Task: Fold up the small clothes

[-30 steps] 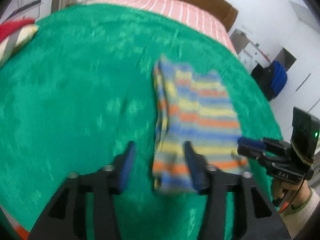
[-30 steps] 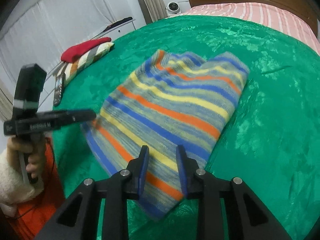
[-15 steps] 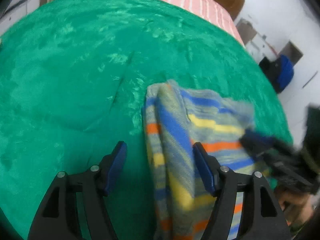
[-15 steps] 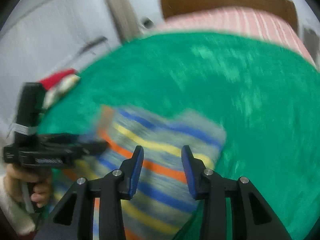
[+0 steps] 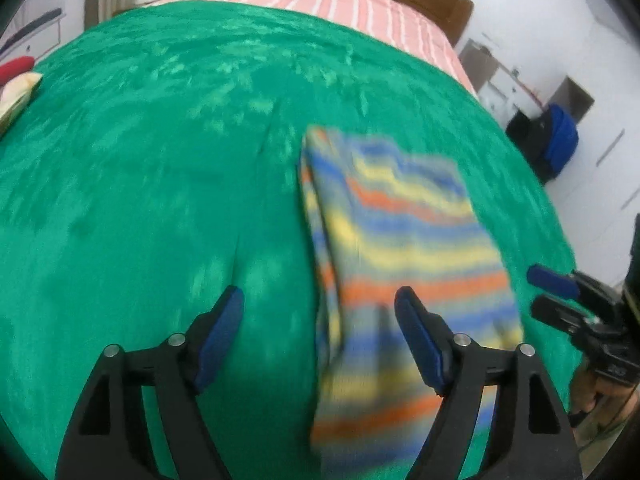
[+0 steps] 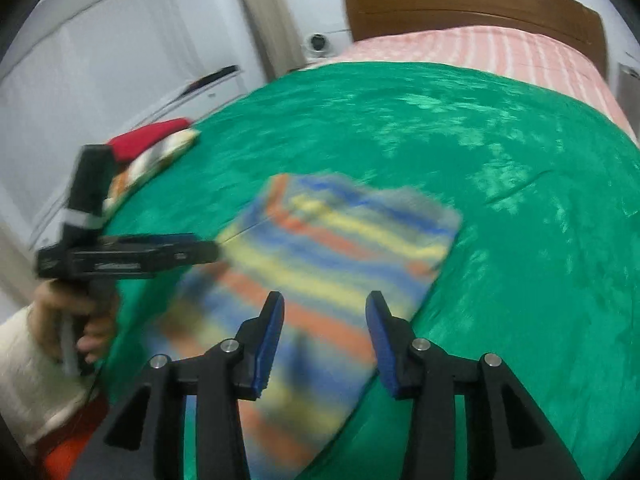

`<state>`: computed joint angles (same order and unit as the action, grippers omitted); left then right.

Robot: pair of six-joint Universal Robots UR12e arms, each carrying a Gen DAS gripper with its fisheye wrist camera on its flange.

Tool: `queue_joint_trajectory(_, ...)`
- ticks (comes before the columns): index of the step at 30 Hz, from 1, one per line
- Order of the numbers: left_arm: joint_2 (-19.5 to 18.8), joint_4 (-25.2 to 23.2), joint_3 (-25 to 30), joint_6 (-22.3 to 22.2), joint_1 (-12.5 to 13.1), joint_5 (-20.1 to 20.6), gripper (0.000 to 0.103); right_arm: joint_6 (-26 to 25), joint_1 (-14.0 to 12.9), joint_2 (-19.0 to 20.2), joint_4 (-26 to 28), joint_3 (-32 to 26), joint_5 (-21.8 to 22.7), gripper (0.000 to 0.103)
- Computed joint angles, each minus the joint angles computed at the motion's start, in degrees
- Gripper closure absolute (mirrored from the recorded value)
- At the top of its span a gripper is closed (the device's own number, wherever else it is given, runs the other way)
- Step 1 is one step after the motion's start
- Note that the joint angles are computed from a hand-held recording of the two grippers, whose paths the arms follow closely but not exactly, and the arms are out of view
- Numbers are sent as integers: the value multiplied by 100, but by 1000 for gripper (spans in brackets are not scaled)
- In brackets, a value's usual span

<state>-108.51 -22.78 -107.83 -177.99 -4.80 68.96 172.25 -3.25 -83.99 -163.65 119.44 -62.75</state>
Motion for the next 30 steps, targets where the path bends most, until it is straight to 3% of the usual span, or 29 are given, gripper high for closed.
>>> queue_joint_trajectory(2,107,-228,-138,163,-33,289,23,-74,27,-157,5,237,120,56)
queue_joint_trajectory(5,229,-339,-271,362,-73,605,23,-346,230,-261,256,502,-475,56)
queue_joint_trajectory(7,385,-338,-361,489,-105,907,23,-348,317,-367,153,685,-848,56)
queue_joint_trajectory(9,561,-95,-516,534,-78,998,20,-247,235,-560,105,845,-788,56)
queue_joint_trajectory(11,678,170,-665,494,-25,959,7,-94,138,-811,-254,1078,-822,49)
queue_joint_trajectory(12,728,422,-771,409,12,925,5,-23,108,-898,-465,1183,-898,37)
queue_joint_trajectory(13,732,580,-819,353,24,914,4,80,61,-951,-716,1274,-979,28)
queue_joint_trajectory(16,680,720,-888,197,47,988,4,587,-127,-1152,-1190,1576,-1238,26)
queue_joint_trajectory(22,526,812,-922,92,12,1194,4,1234,-321,-1262,-910,1718,-1568,26)
queue_joint_trajectory(28,398,694,-922,103,23,1325,3,1097,-242,-1154,-644,1743,-1958,23)
queue_joint_trajectory(30,379,870,-974,208,3,1406,1,1031,-190,-1112,-797,1813,-2061,17)
